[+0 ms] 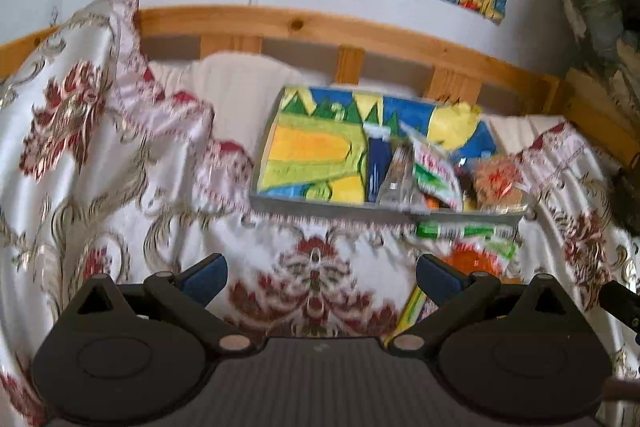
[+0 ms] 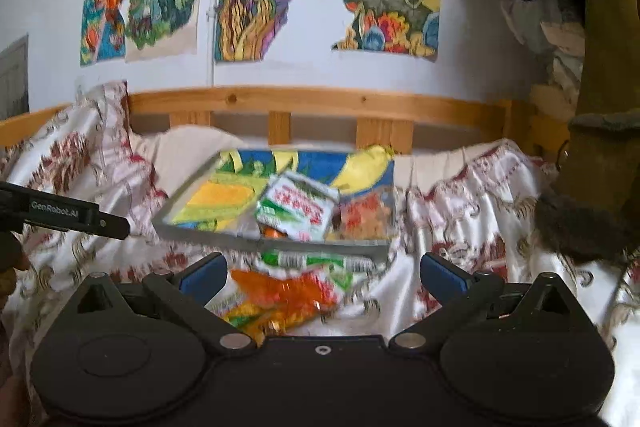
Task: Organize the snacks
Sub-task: 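Withdraw both grippers from the tray back toward the remaining snacks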
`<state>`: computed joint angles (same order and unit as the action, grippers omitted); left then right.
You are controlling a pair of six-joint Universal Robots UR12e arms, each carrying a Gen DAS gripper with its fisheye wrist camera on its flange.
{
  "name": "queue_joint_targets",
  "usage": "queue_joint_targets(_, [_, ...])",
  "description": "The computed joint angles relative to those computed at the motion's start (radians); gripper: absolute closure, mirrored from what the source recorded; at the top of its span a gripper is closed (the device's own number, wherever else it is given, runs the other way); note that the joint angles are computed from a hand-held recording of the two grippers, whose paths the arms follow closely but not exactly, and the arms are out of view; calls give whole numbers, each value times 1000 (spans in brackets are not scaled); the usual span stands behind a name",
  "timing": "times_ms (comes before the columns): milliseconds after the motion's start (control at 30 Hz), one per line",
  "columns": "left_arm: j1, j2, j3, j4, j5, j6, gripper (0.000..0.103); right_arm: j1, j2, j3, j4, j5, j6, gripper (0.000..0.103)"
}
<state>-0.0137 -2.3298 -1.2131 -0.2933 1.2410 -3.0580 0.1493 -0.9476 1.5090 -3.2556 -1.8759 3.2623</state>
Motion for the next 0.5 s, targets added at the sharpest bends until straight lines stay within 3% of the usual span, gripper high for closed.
queue_joint_targets(133, [-2,13,-22,-43,27,13,1,5,-9,3,58,-11,12,1])
queue_joint_targets(500, [5,25,-53,-85,15,4,1,22,-10,-16,178,-25,-40,1])
